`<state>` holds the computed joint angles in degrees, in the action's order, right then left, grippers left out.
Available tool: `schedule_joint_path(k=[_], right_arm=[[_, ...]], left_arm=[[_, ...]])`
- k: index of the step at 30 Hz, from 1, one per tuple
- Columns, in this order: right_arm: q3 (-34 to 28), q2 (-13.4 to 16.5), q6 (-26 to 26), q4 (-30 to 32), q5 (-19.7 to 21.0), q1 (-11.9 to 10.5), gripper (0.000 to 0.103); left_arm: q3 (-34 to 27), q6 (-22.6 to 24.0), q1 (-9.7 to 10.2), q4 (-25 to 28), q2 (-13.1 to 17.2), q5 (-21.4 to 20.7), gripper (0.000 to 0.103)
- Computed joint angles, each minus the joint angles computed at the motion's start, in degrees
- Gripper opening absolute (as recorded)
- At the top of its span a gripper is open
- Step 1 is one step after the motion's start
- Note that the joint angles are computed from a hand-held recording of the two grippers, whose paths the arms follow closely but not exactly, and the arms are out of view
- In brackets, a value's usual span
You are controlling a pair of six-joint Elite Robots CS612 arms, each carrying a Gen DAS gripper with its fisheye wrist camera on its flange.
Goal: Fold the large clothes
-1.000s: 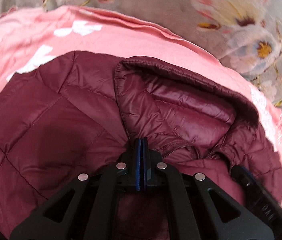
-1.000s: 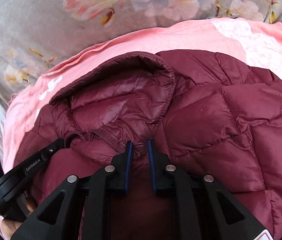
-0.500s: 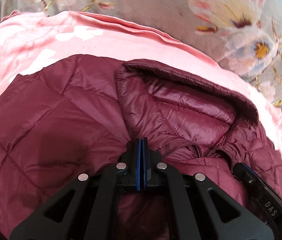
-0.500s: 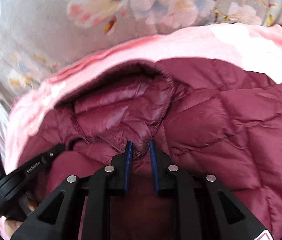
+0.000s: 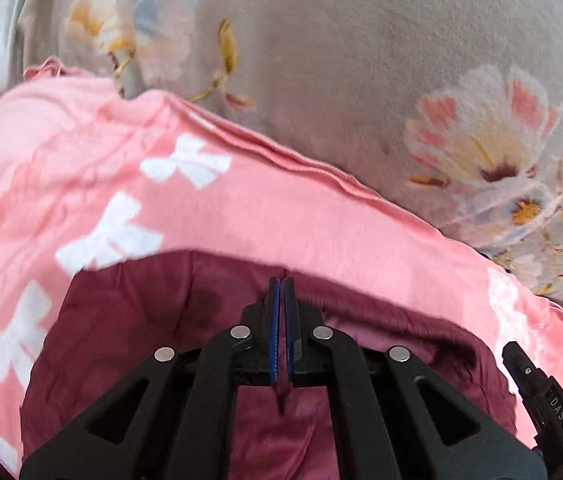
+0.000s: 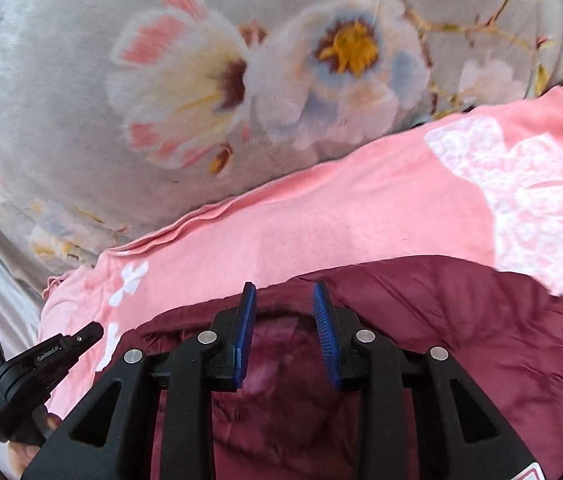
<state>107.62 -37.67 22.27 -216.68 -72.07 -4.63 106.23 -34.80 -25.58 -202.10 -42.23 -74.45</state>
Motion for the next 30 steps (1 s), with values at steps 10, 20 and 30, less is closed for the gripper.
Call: schedule_joint_path(k=[10,20,30], right_arm=[[-3.9,2.2,-6.0,10.3,-4.3,1.6,0.02],[-4.7,3.0,-9.0,13.6,-10.1,3.1,0.015],[-6.4,3.6,-11.2,14.9,-15.1,4.7,0.014]], left_arm=[[-6.5,0.2,0.18,10.7,5.0,0.5,0.002],[-5.5,2.4,-0.78,9.5,6.6,2.4,0.001],[-6.0,3.0,-0.58,7.9,7.4,1.7,0.001]])
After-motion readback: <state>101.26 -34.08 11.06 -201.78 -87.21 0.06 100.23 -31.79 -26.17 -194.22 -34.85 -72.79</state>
